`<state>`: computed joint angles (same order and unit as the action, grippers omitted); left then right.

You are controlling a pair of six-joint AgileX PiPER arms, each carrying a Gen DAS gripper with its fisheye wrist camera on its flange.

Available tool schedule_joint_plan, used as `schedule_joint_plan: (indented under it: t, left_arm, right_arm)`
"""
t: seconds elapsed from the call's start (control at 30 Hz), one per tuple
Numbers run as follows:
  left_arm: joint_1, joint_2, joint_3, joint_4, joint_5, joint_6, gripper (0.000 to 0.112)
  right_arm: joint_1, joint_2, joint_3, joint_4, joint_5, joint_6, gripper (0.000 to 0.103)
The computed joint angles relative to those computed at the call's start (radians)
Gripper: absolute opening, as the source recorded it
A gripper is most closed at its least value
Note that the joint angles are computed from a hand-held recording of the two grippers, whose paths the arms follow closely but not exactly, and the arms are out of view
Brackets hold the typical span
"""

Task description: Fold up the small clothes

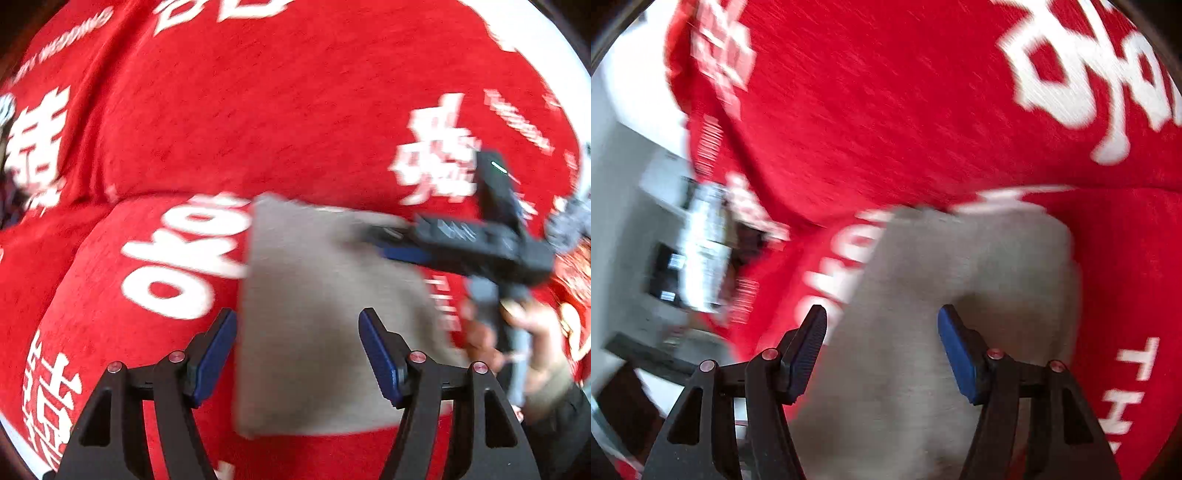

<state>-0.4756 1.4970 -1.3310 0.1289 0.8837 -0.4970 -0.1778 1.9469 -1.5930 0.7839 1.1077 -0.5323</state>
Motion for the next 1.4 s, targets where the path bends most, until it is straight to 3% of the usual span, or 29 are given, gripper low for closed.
schedule_joint_plan:
  t: [0.07,0.13,0.27,0.47,0.57,0.63,0.7,0.8,0.9,0.97,1.03,1.2,1.4]
  left_arm:
    - [0.038,0.026,0.030,-0.016,-0.010,0.024,0.069]
    - [0.050,0.047,0.076,-0.012,-0.033,0.045,0.070]
    - [0.038,-0.002,0.154,0.017,-0.085,0.013,0.070]
    - [0.062,-0.081,0.204,-0.059,-0.093,0.095,0.070]
    - [0.079,-0.073,0.223,-0.093,-0.114,0.114,0.070]
    - [0.096,-0.061,0.223,-0.120,-0.119,0.133,0.070]
    - [0.112,-0.058,0.229,-0.134,-0.117,0.151,0.070]
    - [0.124,-0.065,0.236,-0.124,-0.098,0.176,0.070]
    - [0.172,-0.081,0.230,-0.186,-0.069,0.267,0.070]
    - [0.249,-0.070,0.195,-0.303,-0.037,0.380,0.070]
    - [0.331,-0.023,0.129,-0.425,0.022,0.477,0.070]
    - [0.441,0.175,-0.073,-0.680,0.202,0.611,0.070]
    - [0.349,0.336,-0.202,-0.688,0.257,0.582,0.070]
  right_arm:
    - [-0.030,0.009,0.019,-0.036,-0.021,0.014,0.047]
    - [-0.068,-0.011,0.067,0.017,-0.026,-0.027,0.040]
    - [-0.069,-0.205,0.219,-0.041,-0.097,-0.061,0.047]
    - [-0.160,-0.559,0.546,0.145,-0.030,-0.347,0.048]
    - [-0.144,-0.617,0.608,0.201,0.015,-0.422,0.048]
    - [-0.097,-0.594,0.602,0.143,-0.031,-0.373,0.049]
    - [-0.078,-0.564,0.622,0.044,-0.137,-0.286,0.049]
    - [-0.213,-0.535,0.685,0.141,-0.083,-0.365,0.046]
    - [-0.237,-0.634,0.735,0.074,-0.094,-0.374,0.047]
    - [-0.243,-0.722,0.749,-0.023,-0.140,-0.299,0.070]
    - [-0.337,-0.727,0.728,0.012,-0.079,-0.344,0.071]
    - [-0.401,-0.593,0.577,0.036,-0.019,-0.203,0.075]
    - [-0.235,-0.379,0.488,0.098,-0.031,-0.061,0.075]
